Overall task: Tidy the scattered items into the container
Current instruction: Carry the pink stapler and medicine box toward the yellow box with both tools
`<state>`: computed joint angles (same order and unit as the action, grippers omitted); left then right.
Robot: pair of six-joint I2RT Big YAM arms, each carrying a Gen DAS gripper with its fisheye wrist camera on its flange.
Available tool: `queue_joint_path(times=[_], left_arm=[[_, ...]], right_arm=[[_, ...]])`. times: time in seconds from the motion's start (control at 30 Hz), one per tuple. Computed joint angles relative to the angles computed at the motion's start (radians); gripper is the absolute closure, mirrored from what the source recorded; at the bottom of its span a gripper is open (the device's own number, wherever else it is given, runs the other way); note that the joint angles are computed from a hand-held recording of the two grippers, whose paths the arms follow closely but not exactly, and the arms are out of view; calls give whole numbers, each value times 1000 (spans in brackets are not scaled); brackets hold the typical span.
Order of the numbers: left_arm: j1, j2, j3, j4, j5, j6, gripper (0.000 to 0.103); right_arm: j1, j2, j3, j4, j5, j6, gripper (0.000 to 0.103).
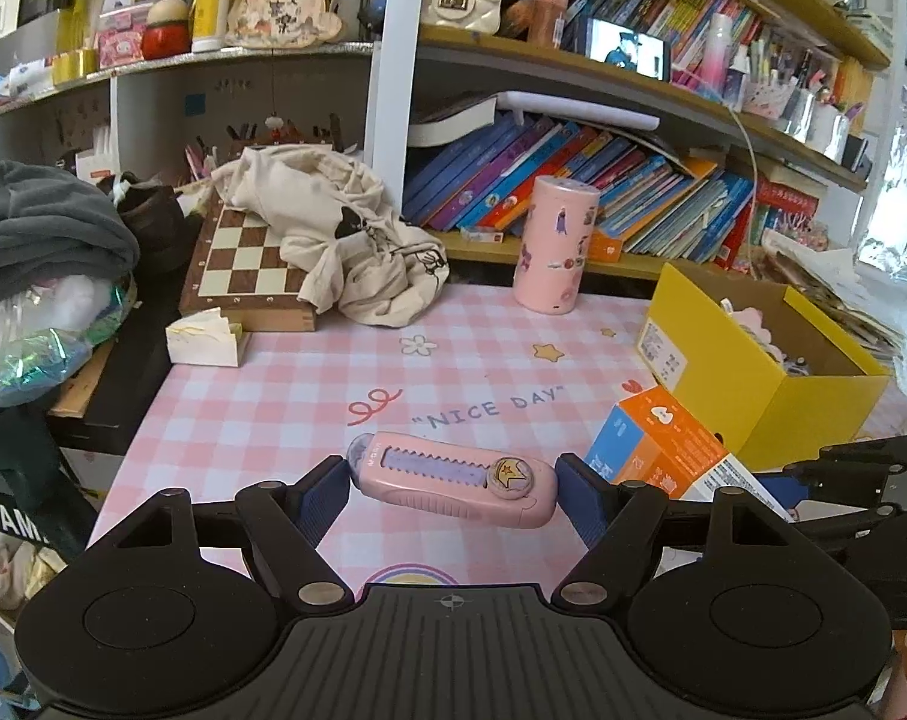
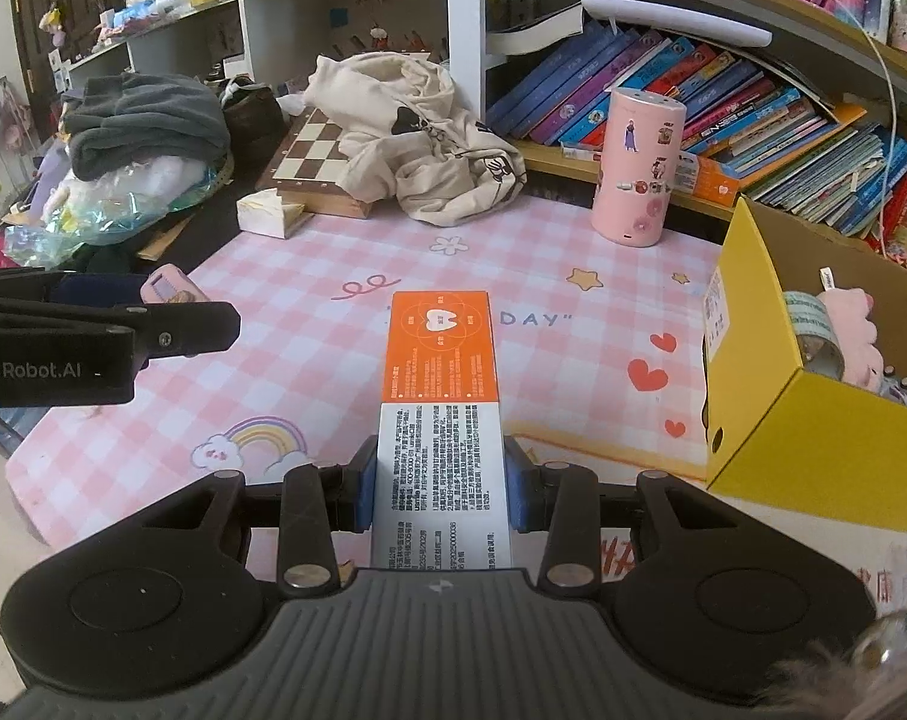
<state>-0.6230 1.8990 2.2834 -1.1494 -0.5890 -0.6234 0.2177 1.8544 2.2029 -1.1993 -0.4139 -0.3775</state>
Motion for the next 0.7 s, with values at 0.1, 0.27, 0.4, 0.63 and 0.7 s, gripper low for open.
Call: queue_joint_path(times=[0.1,0.27,0.4,0.63,0.7], left_arm=[[-12,-25,-33,14,-8,7,27],[-31,-60,-77,37,-17,23,27],[-43,-86,-110,66,-17,33,27],[-61,-109,-139,106,3,46,27],[-65,-111,-142,115,11,52,27]], right_arm=[[0,-41,-57,28,0,12,66],[-2,-103,-139,62,3,33,66],[-5,-140,-186,73,12,47,66],[-15,-191,-242,69,20,65,66],[-17,-201,-252,67,20,68,66]])
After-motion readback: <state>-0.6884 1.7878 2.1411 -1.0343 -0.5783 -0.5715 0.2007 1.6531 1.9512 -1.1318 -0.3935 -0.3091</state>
